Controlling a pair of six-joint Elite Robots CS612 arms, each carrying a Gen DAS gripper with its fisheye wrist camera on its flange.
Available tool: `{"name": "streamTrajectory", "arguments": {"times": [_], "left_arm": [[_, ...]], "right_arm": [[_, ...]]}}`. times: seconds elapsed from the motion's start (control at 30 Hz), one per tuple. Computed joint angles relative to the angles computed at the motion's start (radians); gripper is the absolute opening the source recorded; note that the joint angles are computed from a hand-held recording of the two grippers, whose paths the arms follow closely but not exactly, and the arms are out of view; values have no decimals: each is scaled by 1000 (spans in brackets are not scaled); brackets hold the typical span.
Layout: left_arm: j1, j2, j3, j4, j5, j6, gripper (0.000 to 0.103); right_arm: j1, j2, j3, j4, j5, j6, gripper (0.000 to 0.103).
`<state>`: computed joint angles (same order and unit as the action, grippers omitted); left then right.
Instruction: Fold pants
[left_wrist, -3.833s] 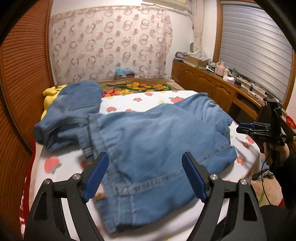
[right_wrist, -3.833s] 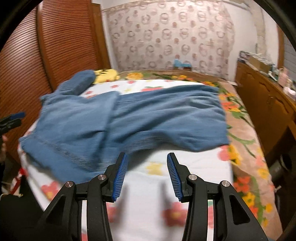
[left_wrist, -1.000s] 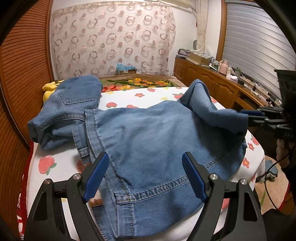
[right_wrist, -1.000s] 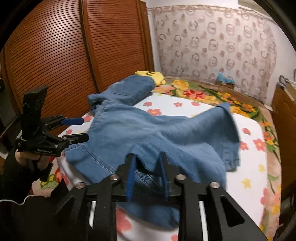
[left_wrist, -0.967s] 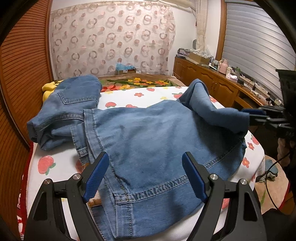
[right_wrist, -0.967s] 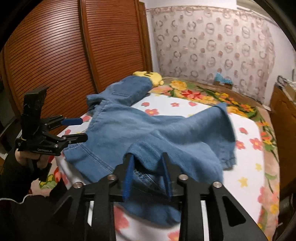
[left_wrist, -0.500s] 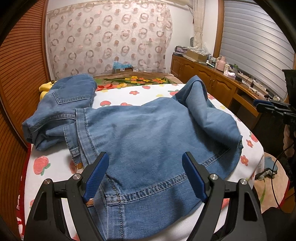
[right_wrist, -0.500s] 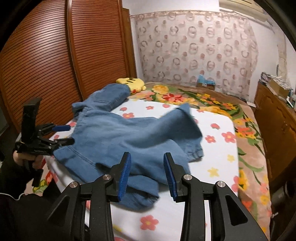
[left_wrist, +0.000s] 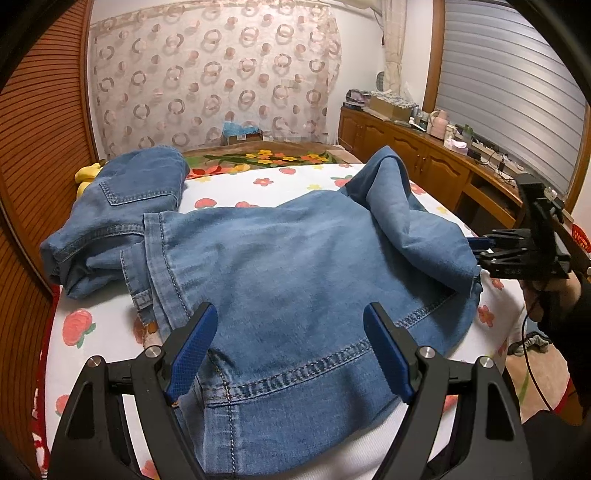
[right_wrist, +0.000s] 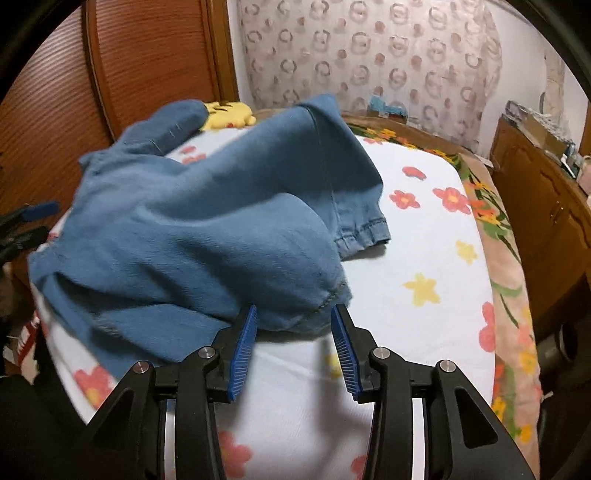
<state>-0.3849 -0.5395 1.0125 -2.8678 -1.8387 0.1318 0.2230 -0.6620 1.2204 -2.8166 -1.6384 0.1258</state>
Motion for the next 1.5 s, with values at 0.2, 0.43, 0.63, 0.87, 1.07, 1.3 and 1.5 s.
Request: {"name": "streamTrajectory", "arguments": {"times": [0.2,0.43,0.63,0.87,1.07,1.3,1.5], "left_arm": [[-1,3,-2,9,-10,-3,82],[-5,1,5,15,-26,7,82],[-4,-5,15,2,-36,3,82],[3,-18,38,-36,-40,-6,82],[9,-20,41,-51,-36,-19,82],[4,-14,22,-51,-53,-6,82],[-8,3,-17,-15,-96,39,76]], "right_arm": [[-13,24,-45,39,47,32,43],[-25,29,-37,-62,124,33,9],[-15,13,-39,-159,137,0,7],[16,44,-142,-164,226,-88,7],[37,85,-252,-62,260,-175,9],[24,77,-269,83,265,-200,37],[24,54,-236,71,143,-140,40]]}}
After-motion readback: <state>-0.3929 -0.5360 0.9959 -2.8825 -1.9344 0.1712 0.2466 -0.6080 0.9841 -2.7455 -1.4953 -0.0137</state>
